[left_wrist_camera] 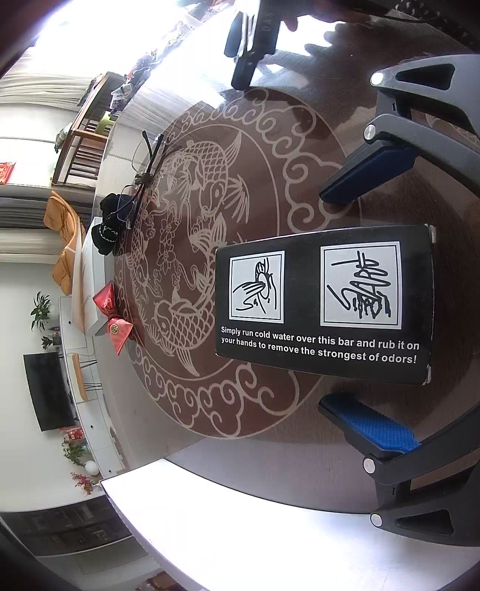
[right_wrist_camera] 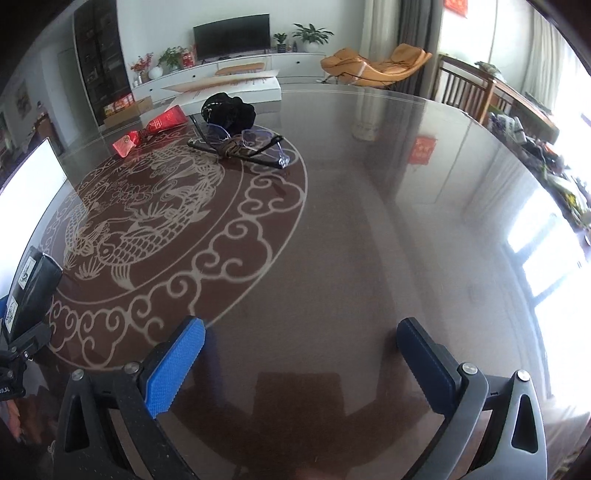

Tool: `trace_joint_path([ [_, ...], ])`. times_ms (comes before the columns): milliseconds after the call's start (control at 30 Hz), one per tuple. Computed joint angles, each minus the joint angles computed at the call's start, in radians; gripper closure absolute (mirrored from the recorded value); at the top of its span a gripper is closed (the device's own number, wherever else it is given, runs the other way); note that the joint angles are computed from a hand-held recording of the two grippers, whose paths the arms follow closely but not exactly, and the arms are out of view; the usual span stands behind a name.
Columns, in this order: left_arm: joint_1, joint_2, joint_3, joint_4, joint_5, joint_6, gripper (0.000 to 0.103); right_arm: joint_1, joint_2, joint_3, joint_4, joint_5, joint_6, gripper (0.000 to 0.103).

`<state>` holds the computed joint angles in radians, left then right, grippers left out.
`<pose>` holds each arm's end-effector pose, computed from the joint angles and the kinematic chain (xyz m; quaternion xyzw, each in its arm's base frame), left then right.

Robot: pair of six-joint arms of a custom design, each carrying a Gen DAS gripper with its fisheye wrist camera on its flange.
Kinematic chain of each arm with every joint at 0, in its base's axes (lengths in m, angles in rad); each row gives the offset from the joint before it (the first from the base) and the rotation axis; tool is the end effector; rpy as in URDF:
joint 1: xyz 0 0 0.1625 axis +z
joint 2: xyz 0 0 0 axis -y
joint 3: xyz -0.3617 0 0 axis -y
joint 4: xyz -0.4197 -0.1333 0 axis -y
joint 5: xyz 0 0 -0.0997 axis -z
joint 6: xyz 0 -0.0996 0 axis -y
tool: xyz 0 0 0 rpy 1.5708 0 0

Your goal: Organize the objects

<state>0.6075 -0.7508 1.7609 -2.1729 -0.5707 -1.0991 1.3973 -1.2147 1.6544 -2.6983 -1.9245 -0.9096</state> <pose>-0.3341 -0.4967 -0.0351 0.0386 0.8640 -0.3115 0.3938 -0.0135 -0.6496 0.3140 0.2781 -0.8860 0.1990 0.3130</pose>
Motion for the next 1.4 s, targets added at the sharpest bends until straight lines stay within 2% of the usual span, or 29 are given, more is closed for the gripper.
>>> trace_joint_path([
  [133, 0.000, 0.000, 0.000, 0.000, 0.000, 0.000, 0.000, 0.024, 0.137, -0.184, 0.093, 0.006, -0.029, 0.000],
  [300, 0.000, 0.000, 0.000, -0.001, 0.000, 0.001, 0.000, 0.066, 0.305, -0.389, 0.160, -0.016, -0.010, 0.000],
  [433, 0.001, 0.001, -0.001, -0.001, 0.000, 0.001, 0.000, 0.096, 0.401, -0.502, 0.198, -0.033, 0.013, 0.002],
  [467, 0.001, 0.001, -0.001, -0.001, 0.000, 0.001, 0.000, 0.100, 0.410, -0.508, 0.191, -0.031, 0.017, 0.006],
  [533, 0.001, 0.001, -0.001, -0.002, 0.000, 0.002, 0.000, 0.105, 0.404, -0.488, 0.164, -0.001, 0.004, 0.041],
  [567, 0.001, 0.001, -0.001, -0.002, 0.001, 0.002, 0.000, 0.107, 0.396, -0.473, 0.155, 0.006, -0.003, 0.049],
  [633, 0.001, 0.001, -0.001, -0.003, 0.001, 0.003, 0.000, 0.111, 0.374, -0.434, 0.138, 0.005, -0.008, 0.073],
  [700, 0.002, 0.001, -0.001, -0.004, 0.001, 0.004, 0.000, 0.107, 0.341, -0.377, 0.104, 0.009, -0.009, 0.078],
  [867, 0.002, 0.001, -0.001, -0.004, 0.001, 0.004, 0.000, 0.084, 0.189, -0.141, -0.024, 0.036, -0.034, 0.078],
  [1133, 0.003, 0.001, -0.001, -0.004, 0.001, 0.005, 0.000, 0.046, -0.143, 0.304, -0.194, 0.027, -0.015, 0.078],
  [1267, 0.003, 0.001, -0.001, -0.004, 0.001, 0.005, 0.000, 0.036, -0.239, 0.430, -0.245, 0.038, -0.021, 0.077],
  [1300, 0.002, 0.001, 0.000, -0.005, 0.001, 0.005, 0.000, 0.033, -0.248, 0.441, -0.251, 0.043, -0.021, 0.073],
  [1333, 0.002, 0.001, 0.000, -0.005, 0.001, 0.005, 0.000, 0.032, -0.249, 0.443, -0.256, 0.044, -0.024, 0.056],
  [1400, 0.002, 0.000, 0.000, -0.004, 0.001, 0.005, 0.000, 0.033, -0.244, 0.430, -0.232, 0.035, -0.006, 0.031],
])
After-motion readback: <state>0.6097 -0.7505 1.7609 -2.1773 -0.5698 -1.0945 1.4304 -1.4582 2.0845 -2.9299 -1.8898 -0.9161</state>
